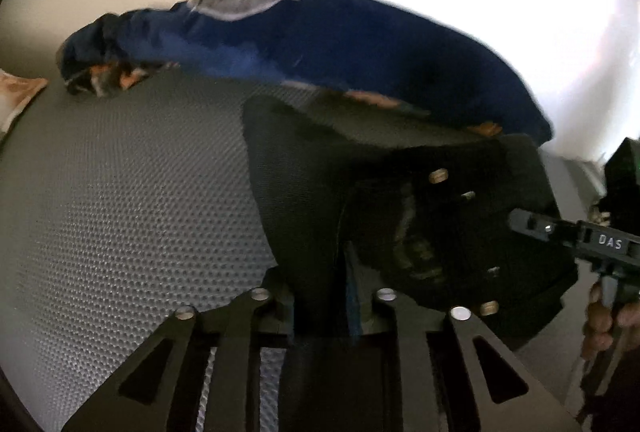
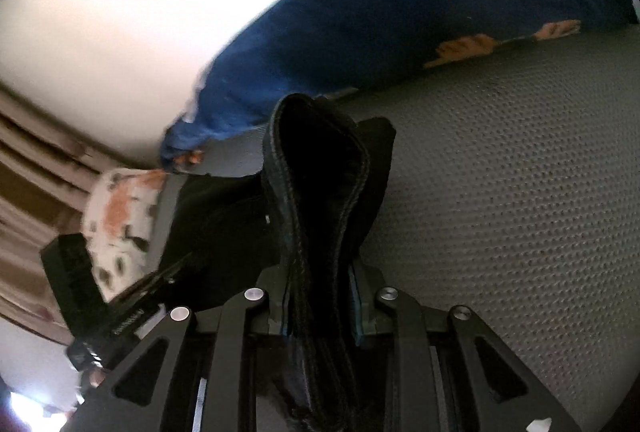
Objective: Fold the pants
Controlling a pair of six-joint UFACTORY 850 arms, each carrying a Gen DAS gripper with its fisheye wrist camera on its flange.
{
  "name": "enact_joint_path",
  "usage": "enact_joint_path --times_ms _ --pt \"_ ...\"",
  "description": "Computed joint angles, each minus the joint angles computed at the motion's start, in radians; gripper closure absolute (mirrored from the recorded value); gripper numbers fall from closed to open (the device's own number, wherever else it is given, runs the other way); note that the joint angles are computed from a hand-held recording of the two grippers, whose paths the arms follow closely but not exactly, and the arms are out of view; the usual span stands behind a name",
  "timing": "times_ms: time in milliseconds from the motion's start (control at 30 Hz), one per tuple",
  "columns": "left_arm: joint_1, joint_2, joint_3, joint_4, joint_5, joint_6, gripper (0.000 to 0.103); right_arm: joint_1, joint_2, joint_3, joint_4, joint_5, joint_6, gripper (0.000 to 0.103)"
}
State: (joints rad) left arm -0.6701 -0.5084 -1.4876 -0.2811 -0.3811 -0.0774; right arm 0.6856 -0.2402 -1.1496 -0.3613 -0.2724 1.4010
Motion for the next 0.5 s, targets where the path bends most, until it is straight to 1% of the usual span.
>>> enact_joint_path --times_ms 33,67,100,167,200,233,267,300,333,367,433,500 --pt "0.002 -0.003 0.009 -0.002 0.008 -0.003 0.073 0.004 -0.007 0.000 -0.032 -0.024 0.024 0.074" --pt "0.003 -0.006 0.016 0.013 0.013 -0.027 0.065 0.008 -0.011 0.003 -0.066 -0.038 0.053 0.071" --pt "0.004 -0.009 0.021 0.023 0.018 -0.042 0.060 0.014 -0.015 0.004 -0.103 -0.060 0.087 0.065" --pt "0.003 -0.014 0.031 0.040 0.033 -0.056 0.055 0.025 -0.022 0.006 -0.152 -0.087 0.133 0.060" --pt "0.000 -0.012 0.039 0.070 0.049 -0.084 0.050 0.031 -0.023 0.009 -0.195 -0.100 0.177 0.054" --pt "-0.003 -0.010 0.046 0.120 0.063 -0.132 0.048 0.034 -0.022 0.016 -0.223 -0.100 0.214 0.052" --pt "-0.002 -0.017 0.041 0.154 0.065 -0.158 0.042 0.031 -0.016 0.029 -0.244 -0.086 0.242 0.052" --pt "-0.004 -0.019 0.039 0.196 0.063 -0.199 0.034 0.031 -0.010 0.041 -0.274 -0.075 0.278 0.052" --pt "-0.004 -0.021 0.037 0.243 0.059 -0.249 0.031 0.031 -0.004 0.051 -0.301 -0.071 0.304 0.052" --pt "-0.003 -0.023 0.036 0.249 0.057 -0.259 0.029 0.034 -0.004 0.051 -0.310 -0.081 0.301 0.052" --pt "0.000 -0.025 0.031 0.243 0.048 -0.259 0.028 0.039 -0.007 0.043 -0.309 -0.102 0.297 0.052" --pt "-0.007 -0.015 0.034 0.290 0.030 -0.310 0.028 0.047 -0.016 0.026 -0.307 -0.123 0.308 0.050"
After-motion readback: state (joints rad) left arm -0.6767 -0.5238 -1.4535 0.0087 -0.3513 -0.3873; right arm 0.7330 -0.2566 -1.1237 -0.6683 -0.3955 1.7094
